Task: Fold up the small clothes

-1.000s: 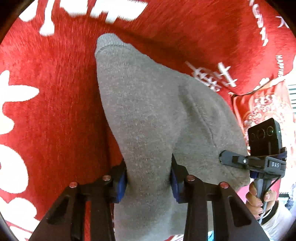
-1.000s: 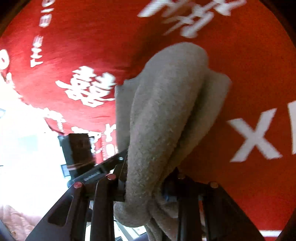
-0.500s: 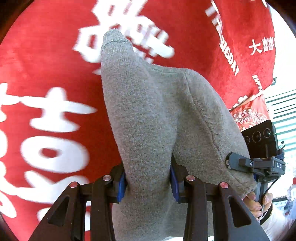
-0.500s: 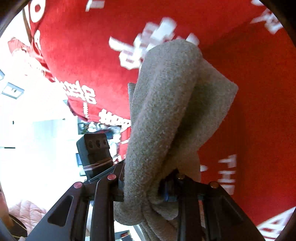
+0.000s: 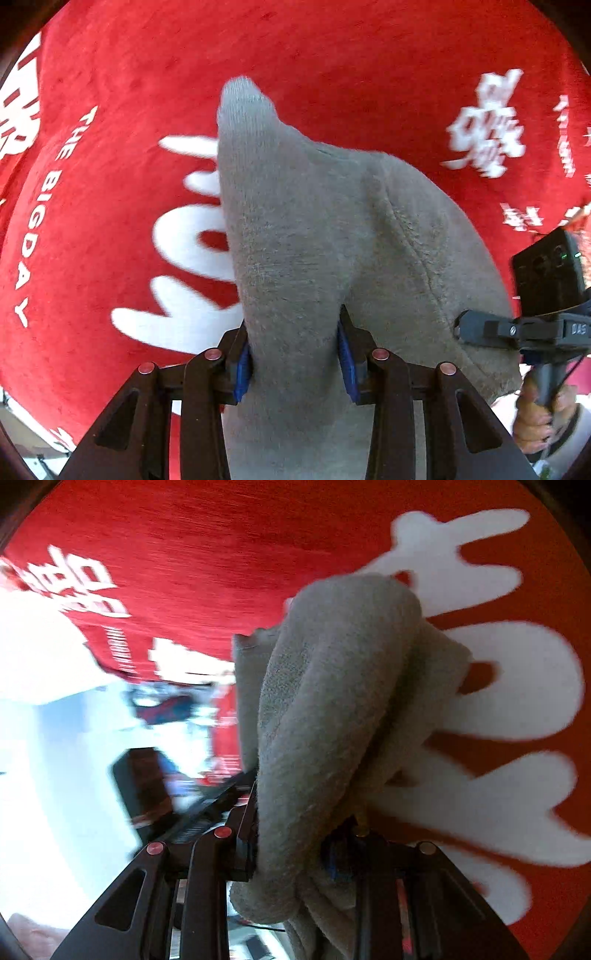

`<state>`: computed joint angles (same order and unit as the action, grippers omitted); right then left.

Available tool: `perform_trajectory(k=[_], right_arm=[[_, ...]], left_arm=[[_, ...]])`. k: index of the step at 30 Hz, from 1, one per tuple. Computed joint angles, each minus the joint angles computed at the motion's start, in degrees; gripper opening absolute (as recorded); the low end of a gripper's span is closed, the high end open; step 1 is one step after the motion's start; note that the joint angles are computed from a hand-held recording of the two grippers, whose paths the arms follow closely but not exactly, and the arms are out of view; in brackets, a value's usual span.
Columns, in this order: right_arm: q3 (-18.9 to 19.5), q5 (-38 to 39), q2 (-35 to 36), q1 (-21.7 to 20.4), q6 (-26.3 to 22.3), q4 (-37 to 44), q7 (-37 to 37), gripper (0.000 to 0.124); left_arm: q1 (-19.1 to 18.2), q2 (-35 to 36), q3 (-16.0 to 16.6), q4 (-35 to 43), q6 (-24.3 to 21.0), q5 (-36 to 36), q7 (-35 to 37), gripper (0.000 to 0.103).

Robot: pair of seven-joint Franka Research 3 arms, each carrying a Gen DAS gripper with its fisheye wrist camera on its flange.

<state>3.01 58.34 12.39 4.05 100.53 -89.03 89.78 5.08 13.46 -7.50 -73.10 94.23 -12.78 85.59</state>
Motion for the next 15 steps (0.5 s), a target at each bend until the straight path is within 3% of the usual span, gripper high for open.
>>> perform_trajectory(k=[3, 4, 6, 9, 12, 13, 15], right_arm=[[-1.23, -18.32, 3.93, 2.59, -2.52, 8.75, 3.48, 0.031], [-1.51, -24.25, 4.88, 3.53, -4.0, 11.23, 4.14, 0.037], [-1.71, -29.56, 5.08, 4.29, -5.11, 12.97, 5.31, 0.046], [-1.84, -37.49, 6.17, 6.11, -8.57, 18.26, 7.92, 0.047], [-1.51, -41.58, 4.94, 7.48, -9.77, 20.07, 7.89, 0.035], [-1.09, -40.91, 4.05, 7.6, -9.36, 19.78, 7.33, 0.024], [-0.31, -40.73, 3.32, 8.46, -9.06, 20.24, 6.07, 0.022]], left_arm=[[1.32, -4.67, 1.1, -7.81, 5.54, -0.46, 2.14, 0.049], [1.68, -5.92, 1.61, -9.64, 6.77, -0.73, 2.09, 0.052], [2.06, -7.56, 2.45, -11.78, 7.45, -0.13, 1.79, 0.063], [1.63, -9.39, 3.03, -13.57, 8.32, 3.15, -0.72, 0.065], [0.81, -10.45, 3.22, -13.1, 6.12, 8.5, -5.64, 0.065], [0.86, -11.13, 3.37, -13.1, 5.31, 7.85, -6.53, 0.065], [1.02, -12.92, 3.74, -13.65, 4.59, 6.22, -7.92, 0.065]])
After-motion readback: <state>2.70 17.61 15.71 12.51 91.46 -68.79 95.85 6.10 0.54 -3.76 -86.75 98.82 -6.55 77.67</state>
